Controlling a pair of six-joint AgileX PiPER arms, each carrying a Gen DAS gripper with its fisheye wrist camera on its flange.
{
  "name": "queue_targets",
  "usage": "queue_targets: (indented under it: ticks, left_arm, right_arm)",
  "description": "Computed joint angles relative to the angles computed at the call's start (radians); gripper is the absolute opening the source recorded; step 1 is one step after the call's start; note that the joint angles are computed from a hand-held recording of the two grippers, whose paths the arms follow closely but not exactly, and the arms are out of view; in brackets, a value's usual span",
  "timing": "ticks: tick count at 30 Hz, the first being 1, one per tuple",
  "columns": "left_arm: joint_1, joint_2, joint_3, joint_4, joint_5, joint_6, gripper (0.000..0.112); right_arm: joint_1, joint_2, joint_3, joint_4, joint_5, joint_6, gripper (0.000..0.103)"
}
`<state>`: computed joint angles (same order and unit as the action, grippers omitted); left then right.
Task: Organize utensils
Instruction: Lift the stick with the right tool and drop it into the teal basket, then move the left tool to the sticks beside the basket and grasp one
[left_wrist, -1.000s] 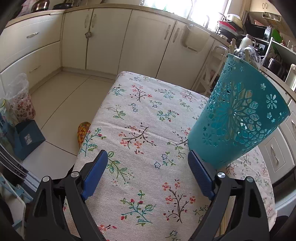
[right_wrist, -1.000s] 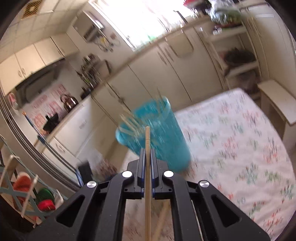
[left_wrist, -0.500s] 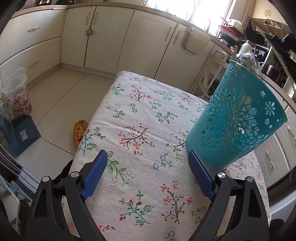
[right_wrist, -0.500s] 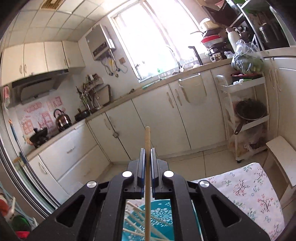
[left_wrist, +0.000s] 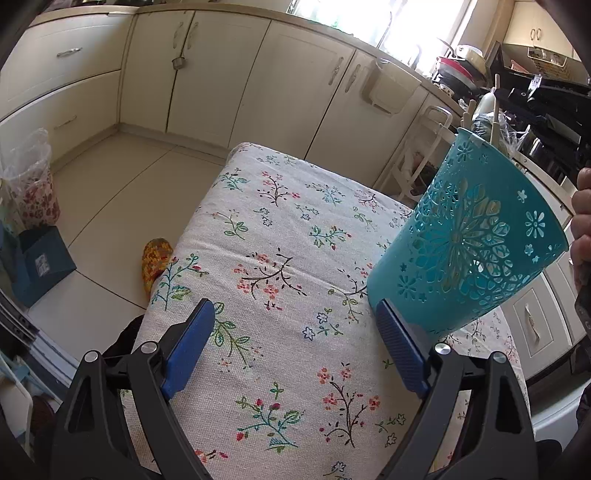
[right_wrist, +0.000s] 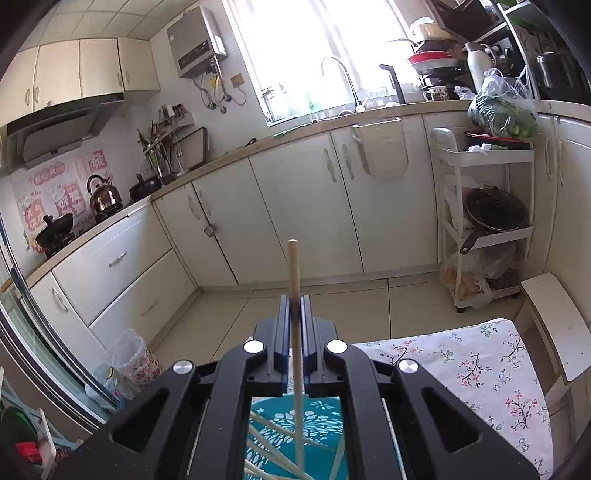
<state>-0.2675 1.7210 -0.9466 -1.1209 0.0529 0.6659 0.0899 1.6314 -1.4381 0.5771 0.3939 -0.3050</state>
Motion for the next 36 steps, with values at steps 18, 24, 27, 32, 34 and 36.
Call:
queue_targets:
  ticks: [18, 24, 27, 32, 34, 36]
  left_arm:
    - [-0.005, 0.002, -0.004, 0.293, -0.005, -0.303, 0.086]
    - [-0.004, 0.006, -0.008, 0.423, -0.004, -0.434, 0.086]
    - [-0.008, 0.006, -0.01, 0.532, -0.004, -0.541, 0.087]
    - [-0.006, 0.006, -0.01, 0.515, -0.003, -0.53, 0.087]
    - [-0.006, 0.007, -0.011, 0.515, -0.003, -0.53, 0.087]
    - [-0.006, 0.008, -0.011, 0.514, -0.002, -0.527, 0.087]
  right_arm:
    - [-0.039, -0.369, 0.398, 0.158, -0.059, -0.236, 0.014]
    - [-0.05, -0.522, 0.621, 0.151, -0.033, -0.202, 0.014]
    - [0.021, -0.482, 0.721, 0.025, -0.042, -0.079, 0.014]
    - [0.12, -0.326, 0.77, -0.092, -0.102, 0.072, 0.014]
    - [0.145, -0.276, 0.757, -0.154, -0.119, 0.139, 0.014]
    - [0.169, -0.244, 0.744, -0.27, -0.128, 0.252, 0.014]
